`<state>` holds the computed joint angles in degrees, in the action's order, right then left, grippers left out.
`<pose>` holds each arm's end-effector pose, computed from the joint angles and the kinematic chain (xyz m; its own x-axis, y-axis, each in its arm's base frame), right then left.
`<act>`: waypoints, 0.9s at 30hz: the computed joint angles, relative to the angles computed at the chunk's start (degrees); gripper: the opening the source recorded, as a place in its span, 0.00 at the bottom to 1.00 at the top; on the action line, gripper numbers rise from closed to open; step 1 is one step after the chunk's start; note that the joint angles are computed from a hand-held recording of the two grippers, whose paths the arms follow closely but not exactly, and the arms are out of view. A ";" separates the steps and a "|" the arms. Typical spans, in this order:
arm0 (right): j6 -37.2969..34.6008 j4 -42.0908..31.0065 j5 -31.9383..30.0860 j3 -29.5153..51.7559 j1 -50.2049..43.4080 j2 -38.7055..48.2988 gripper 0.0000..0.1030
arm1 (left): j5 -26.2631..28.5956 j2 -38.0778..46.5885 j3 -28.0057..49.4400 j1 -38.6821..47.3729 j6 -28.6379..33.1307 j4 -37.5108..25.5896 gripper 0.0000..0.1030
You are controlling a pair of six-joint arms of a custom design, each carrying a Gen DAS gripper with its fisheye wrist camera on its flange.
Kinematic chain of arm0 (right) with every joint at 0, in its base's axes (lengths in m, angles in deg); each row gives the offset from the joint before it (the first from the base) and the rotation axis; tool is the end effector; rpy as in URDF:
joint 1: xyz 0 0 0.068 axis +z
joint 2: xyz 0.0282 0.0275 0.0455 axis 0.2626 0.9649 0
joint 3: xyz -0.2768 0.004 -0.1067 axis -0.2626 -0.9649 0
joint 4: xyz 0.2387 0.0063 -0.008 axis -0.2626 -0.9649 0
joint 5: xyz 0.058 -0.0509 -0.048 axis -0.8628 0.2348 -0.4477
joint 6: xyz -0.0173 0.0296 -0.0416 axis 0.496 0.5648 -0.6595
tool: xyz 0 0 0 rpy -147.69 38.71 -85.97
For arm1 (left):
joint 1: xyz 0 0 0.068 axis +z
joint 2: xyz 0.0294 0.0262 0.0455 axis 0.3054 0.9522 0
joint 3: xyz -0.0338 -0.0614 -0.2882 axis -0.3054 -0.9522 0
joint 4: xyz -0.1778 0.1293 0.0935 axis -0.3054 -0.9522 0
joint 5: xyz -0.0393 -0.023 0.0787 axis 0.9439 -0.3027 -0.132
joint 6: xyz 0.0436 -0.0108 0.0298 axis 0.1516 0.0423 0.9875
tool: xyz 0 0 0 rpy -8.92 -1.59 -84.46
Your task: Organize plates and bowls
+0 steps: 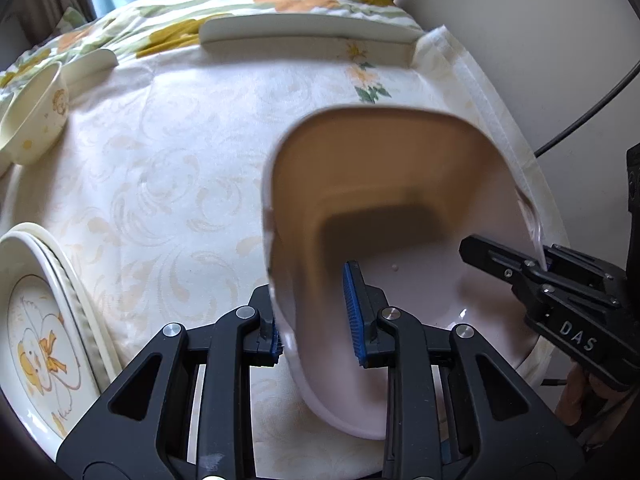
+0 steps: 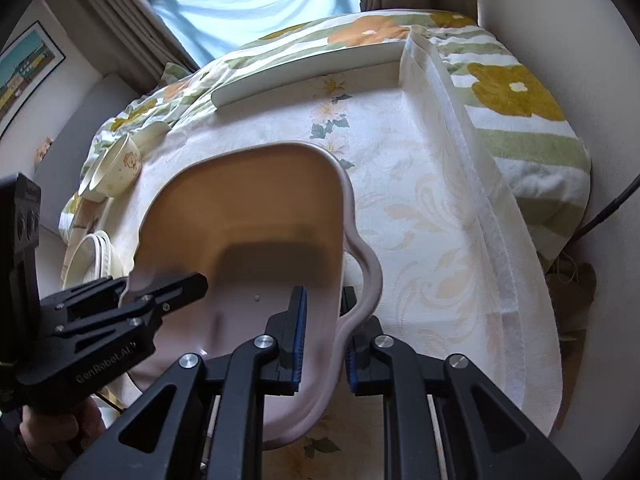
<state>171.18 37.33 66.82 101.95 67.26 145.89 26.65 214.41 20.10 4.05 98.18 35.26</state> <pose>0.2439 0.2887 0.0878 -0.6882 0.5910 -0.4208 0.5094 0.8066 0.2998 0.3834 -0.1072 0.0973 -0.6531 0.6530 -0.3834 0.7475 0.6369 -0.1887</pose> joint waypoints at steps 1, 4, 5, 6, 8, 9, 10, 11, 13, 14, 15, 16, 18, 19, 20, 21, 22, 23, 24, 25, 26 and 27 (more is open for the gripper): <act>0.22 0.06 -0.10 0.16 0.08 0.15 0.15 | -0.69 0.31 0.10 -0.35 0.14 -0.17 0.23; 0.41 0.99 -0.41 0.00 0.07 0.26 0.15 | -1.53 0.69 -0.14 -0.99 0.17 0.57 0.23; 0.71 1.63 -0.62 -0.36 -0.04 0.16 0.15 | -1.72 0.79 -0.13 -1.09 0.19 0.67 0.24; 1.01 2.77 -1.02 -1.07 -0.24 -0.01 0.15 | -1.69 0.87 -0.07 -1.11 0.35 0.55 0.24; 2.35 5.70 -2.23 -2.81 -0.63 -0.23 0.22 | -1.69 1.04 0.13 -1.30 0.42 0.52 0.24; 3.61 6.58 -2.40 -3.53 -0.70 -0.20 0.26 | -1.81 1.10 0.16 -1.41 0.52 0.52 0.26; 4.24 6.59 -2.27 -3.61 -0.68 -0.16 0.36 | -1.69 1.10 0.19 -1.51 0.67 0.42 0.28; 5.38 7.14 -2.03 -4.20 -0.57 -0.23 0.43 | -1.37 1.06 0.14 -1.60 0.97 0.36 0.36; 7.02 9.53 -1.69 -5.96 -0.39 -0.67 0.49 | -1.92 0.16 -1.25 -1.65 1.43 1.75 0.61; 7.64 10.38 -1.67 -6.56 -0.34 -0.85 0.49 | -2.05 -0.33 -2.16 -1.65 1.42 2.90 0.74; 7.77 10.47 -1.66 -6.66 -0.31 -0.93 0.49 | -1.78 -0.64 -2.73 -1.51 1.47 3.60 0.75; 7.78 10.39 -1.55 -6.69 -0.25 -1.05 0.49 | -1.63 -0.53 -2.47 -1.51 1.52 3.16 0.75; 8.01 10.02 -1.38 -6.58 -0.10 -1.31 0.49 | -1.45 -0.38 -1.87 -1.37 1.51 2.17 0.75; 8.20 9.74 -1.29 -6.55 -0.04 -1.45 0.49 | -1.40 -0.56 -1.82 -1.26 1.58 1.85 0.75; 8.69 8.84 -0.91 -6.46 0.27 -1.99 0.49 | -1.47 -0.90 -1.81 -1.15 1.70 1.49 0.75; 8.94 8.34 -0.69 -6.43 0.45 -2.36 0.49 | -1.65 -1.42 -1.94 -1.02 1.90 1.15 0.75; 9.56 7.04 -0.20 -6.33 0.91 -3.22 0.49 | -1.92 -1.84 -2.04 -1.03 1.92 0.99 0.75; 10.06 5.60 0.16 -6.15 1.30 -3.93 0.49 | -2.26 -2.58 -2.28 -0.94 2.02 0.68 0.75; 10.60 3.65 0.63 -5.68 1.79 -4.75 0.49 | -2.42 -3.36 -2.57 -0.72 2.16 0.38 0.75; 10.96 2.32 0.99 -5.17 2.14 -5.18 0.49 | -2.62 -4.64 -3.08 -0.26 2.28 0.03 0.75; 11.89 -0.71 1.81 -4.38 3.08 -6.47 0.49 | -2.82 -5.91 -3.59 0.17 2.36 -0.22 0.75; 12.65 -3.53 2.52 -3.26 3.83 -7.27 0.49 | -2.77 -7.89 -4.32 1.00 2.61 -0.66 0.75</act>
